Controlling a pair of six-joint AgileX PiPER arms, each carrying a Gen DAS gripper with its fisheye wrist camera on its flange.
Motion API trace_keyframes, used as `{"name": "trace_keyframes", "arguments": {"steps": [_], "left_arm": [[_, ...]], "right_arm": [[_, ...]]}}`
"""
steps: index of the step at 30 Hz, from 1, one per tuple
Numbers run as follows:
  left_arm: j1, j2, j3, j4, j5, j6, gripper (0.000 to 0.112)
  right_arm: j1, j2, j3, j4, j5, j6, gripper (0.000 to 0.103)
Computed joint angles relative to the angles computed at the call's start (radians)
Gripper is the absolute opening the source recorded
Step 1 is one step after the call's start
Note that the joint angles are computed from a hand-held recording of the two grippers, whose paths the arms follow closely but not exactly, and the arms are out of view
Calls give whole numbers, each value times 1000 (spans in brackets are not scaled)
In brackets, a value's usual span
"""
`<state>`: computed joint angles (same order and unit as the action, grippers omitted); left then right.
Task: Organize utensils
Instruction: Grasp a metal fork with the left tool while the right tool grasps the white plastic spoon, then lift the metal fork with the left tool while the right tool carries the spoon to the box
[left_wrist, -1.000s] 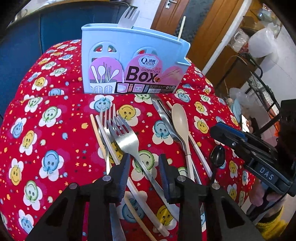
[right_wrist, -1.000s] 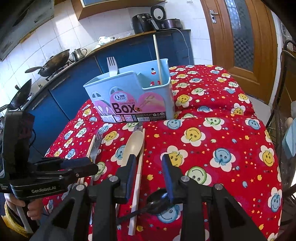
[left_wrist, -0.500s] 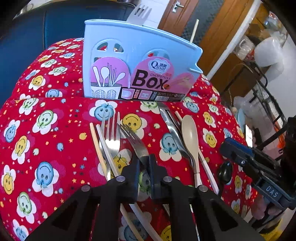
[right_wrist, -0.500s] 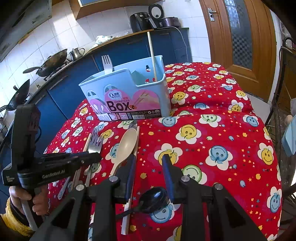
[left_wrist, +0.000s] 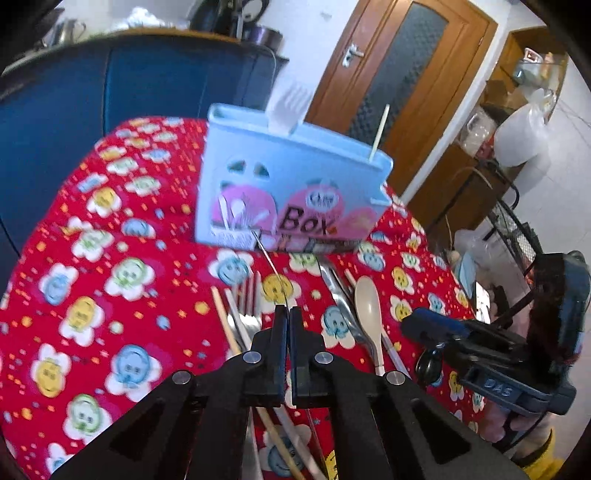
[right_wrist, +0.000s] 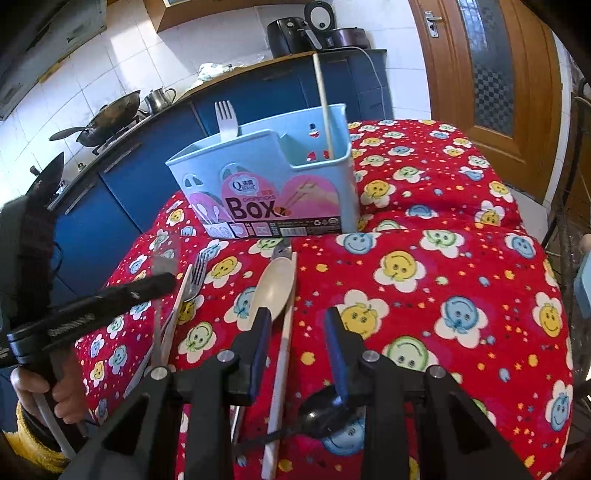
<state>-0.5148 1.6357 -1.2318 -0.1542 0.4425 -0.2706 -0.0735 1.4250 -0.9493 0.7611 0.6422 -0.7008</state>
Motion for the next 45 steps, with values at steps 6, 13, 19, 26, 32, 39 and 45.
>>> {"name": "trace_keyframes", "arguments": {"steps": [6, 13, 19, 26, 32, 39, 45], "left_arm": [[6, -51, 32, 66, -32, -40, 1], [14, -65, 47, 51, -47, -21, 1], [18, -66, 47, 42, -46, -10, 1], [19, -67, 48, 44, -50, -13, 1], [20, -76, 55, 54, -60, -23, 1], [16, -106, 72, 67, -76, -35, 1], [21, -129, 78, 79, -85, -45, 1]], "right_arm": [[58, 59, -49, -51, -31, 65, 33], [104, 107, -87, -114, -58, 127, 33], [117, 117, -84, -117, -84, 116, 26], [123, 65, -35, -58, -145, 33, 8], [124, 10, -9, -15, -185, 2, 5], [124, -27, -5, 14, -196, 1, 4], [117, -50, 0, 76, -205, -32, 4]]}}
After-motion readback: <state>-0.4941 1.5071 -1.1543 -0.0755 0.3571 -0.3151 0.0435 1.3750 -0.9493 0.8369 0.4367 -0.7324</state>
